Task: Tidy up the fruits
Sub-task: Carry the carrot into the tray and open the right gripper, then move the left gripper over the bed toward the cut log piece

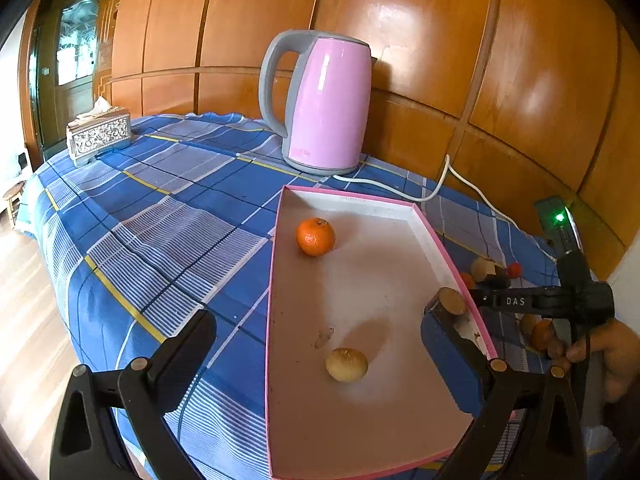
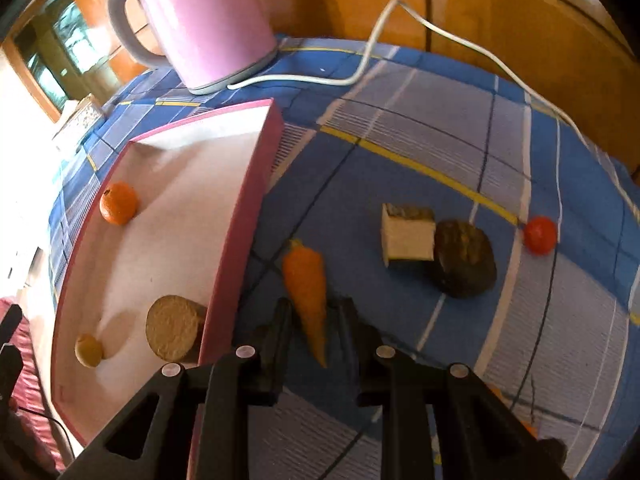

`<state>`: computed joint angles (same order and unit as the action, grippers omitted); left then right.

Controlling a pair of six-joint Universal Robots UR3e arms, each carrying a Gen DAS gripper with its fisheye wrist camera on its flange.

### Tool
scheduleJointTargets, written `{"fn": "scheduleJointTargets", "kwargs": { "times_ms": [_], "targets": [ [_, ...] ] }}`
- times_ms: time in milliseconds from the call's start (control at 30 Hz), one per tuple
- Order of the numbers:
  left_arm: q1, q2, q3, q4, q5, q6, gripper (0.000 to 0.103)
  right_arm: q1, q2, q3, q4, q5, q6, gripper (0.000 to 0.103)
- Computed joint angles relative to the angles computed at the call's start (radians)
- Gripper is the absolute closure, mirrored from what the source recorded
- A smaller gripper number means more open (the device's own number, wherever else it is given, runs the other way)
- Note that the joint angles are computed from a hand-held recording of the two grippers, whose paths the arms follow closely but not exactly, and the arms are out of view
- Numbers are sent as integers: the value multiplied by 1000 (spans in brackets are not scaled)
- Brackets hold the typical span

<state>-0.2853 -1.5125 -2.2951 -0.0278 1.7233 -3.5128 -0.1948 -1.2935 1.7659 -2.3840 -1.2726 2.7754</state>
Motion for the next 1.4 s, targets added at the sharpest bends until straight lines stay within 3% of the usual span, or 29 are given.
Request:
{"fn": "scheduleJointTargets", "kwargs": {
  "times_ms": [133, 333, 567, 700, 1133, 1400],
  "targets": [
    [-1, -6, -1, 11, 9, -2, 0, 19, -52, 78, -103, -55, -7, 87],
    [7, 5, -19, 44, 2, -15, 0, -63, -222, 141, -45, 107, 7, 87],
    [36, 48, -41, 14, -63, 1, 0, 38, -140, -2, 43, 205, 124, 85],
    [41, 58, -41, -2, -79, -3, 0, 66, -129, 3, 6, 196, 191, 83],
    [-17, 41, 3, -32, -24, 11, 0, -39, -458, 329, -65, 121, 113, 76],
    [-90, 6, 55, -67, 13, 24, 0, -199, -711, 530, -12, 100, 42, 75]
  ]
}}
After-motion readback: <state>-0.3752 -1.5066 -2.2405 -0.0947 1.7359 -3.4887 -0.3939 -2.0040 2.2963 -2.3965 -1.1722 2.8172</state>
